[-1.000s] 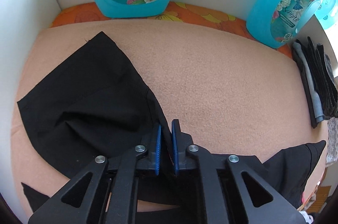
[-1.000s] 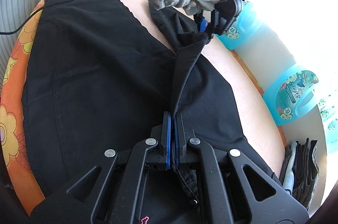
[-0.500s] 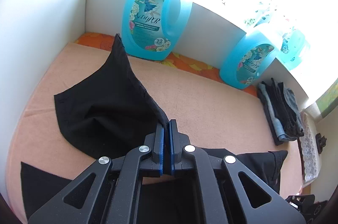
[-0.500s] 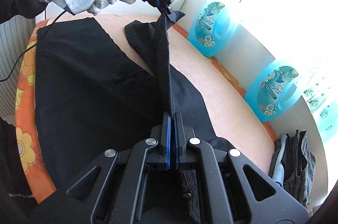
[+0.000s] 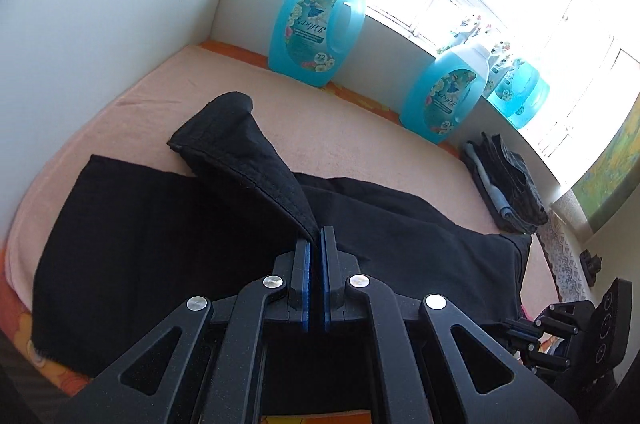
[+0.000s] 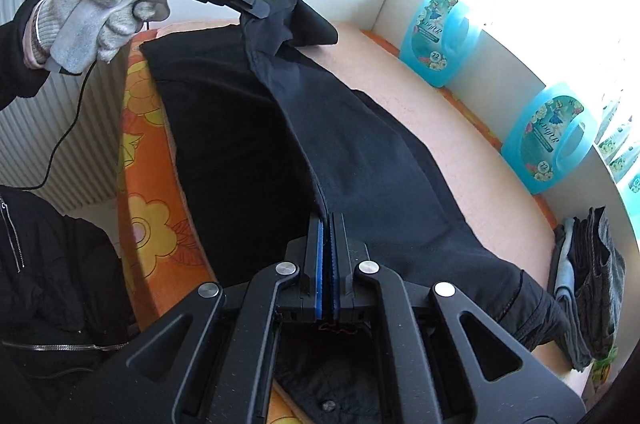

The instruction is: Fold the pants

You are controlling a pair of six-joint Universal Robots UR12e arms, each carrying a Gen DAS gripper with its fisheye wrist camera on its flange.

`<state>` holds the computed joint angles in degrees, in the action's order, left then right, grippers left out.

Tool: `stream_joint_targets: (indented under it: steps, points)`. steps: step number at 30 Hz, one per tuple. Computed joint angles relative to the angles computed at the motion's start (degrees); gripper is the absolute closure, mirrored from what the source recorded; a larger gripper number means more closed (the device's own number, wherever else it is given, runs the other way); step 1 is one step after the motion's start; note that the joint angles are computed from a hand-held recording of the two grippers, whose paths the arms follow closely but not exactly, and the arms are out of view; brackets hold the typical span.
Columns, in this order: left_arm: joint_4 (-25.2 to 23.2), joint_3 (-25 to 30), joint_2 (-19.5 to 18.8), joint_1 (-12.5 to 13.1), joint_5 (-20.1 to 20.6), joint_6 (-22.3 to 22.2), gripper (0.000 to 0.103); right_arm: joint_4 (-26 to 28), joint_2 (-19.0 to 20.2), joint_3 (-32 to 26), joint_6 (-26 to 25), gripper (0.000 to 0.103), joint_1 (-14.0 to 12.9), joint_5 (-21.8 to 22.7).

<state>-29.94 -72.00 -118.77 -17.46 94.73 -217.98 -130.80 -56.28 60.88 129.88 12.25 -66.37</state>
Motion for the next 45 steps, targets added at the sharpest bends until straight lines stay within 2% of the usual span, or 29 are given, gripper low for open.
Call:
stream_joint_targets:
  steps: [5, 8, 11, 14, 16, 18, 23, 25, 27, 30, 35, 43, 45]
  points:
    - [3.12, -5.70, 1.47, 0.55, -2.65, -6.15, 0.100, 0.78, -1.15, 2.59, 3.37, 0.100, -0.35, 1.37]
    - [3.27, -6.36, 1.39, 0.34, -2.50, -6.09, 0.100, -1.16, -1.80, 4.28, 6.76, 0.099, -0.53, 1.90]
    - [4.01, -6.77, 1.52, 0.10, -2.00, -5.69, 0.100, -0.47, -1.87, 4.28, 10.99, 0.098, -1.19, 3.55]
    - [5.02, -7.44, 1.84, 0.40, -2.76, -5.80, 0.100, -2.81, -2.67, 5.65, 15.27, 0.083, -2.32, 4.12]
    - [5.37, -7.94, 2.05, 0.55, -3.02, -5.83, 0.100, -5.90, -3.06, 6.48, 19.79, 0.063, -3.33, 3.39]
    - [6.05, -8.52, 2.23, 0.68, -3.49, -6.34, 0.100, -7.73, -3.06, 6.57, 24.80, 0.052, -4.66, 3.08]
    - [7.26, -9.31, 2.41, 0.61, -3.51, -7.27, 0.100, -9.95, -0.63, 3.86, 34.39, 0.047, -6.78, -5.60]
    - [7.83, -9.71, 2.56, 0.59, -3.51, -7.70, 0.100, -7.29, 0.97, 1.59, 38.90, 0.045, -8.06, -5.70]
    - [8.00, -9.96, 2.68, 0.54, -3.35, -7.85, 0.100, -4.92, 2.45, -0.52, 41.18, 0.045, -9.16, -5.15]
    - [8.18, -10.25, 2.86, 0.48, -3.17, -8.15, 0.100, -1.74, 4.62, -3.53, 42.76, 0.040, -10.11, -4.19]
    - [8.71, -10.52, 3.01, 0.29, -2.34, -8.94, 0.100, 1.65, 7.16, -6.91, 43.88, 0.039, -11.39, 1.53]
    - [9.44, -11.63, 3.44, -0.05, -1.73, -10.61, 0.100, 8.73, 10.39, -12.36, 39.93, 0.039, -11.58, 8.91]
    - [9.37, -11.70, 3.51, -0.10, -1.62, -10.64, 0.100, 9.49, 10.65, -12.77, 39.13, 0.039, -11.21, 8.61]
